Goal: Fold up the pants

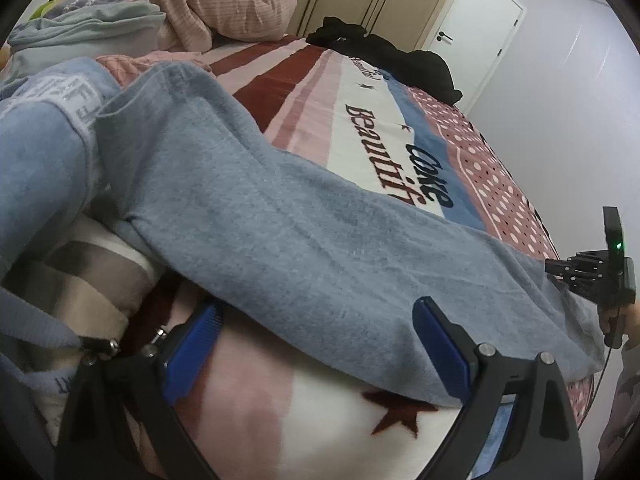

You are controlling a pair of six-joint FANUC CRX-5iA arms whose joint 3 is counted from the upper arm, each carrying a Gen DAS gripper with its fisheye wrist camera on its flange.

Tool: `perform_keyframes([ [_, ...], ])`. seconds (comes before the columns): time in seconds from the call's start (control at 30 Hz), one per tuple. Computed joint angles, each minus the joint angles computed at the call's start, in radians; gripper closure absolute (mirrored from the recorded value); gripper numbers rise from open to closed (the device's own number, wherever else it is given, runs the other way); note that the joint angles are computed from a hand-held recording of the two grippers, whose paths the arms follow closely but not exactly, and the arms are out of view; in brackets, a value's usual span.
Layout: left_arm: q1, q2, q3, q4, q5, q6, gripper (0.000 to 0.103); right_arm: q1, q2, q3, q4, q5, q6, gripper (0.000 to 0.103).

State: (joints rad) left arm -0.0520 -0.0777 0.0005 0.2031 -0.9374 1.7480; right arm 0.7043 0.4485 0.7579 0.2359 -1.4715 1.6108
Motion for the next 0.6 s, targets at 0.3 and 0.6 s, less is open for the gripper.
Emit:
perform_keyframes([
  [0.3,-0.006,0.000,-0.003,0.018,0.010,-0.017,0.009,-0.091,-0.066,0.013,-0.135,-0.109,0.034,0.041],
  [0.6,-0.027,0.009,0.029,-0.021,-0.014,0.023,0.009,-0.087,-0.130,-0.133,-0.139,-0.047,0.091,0.066],
])
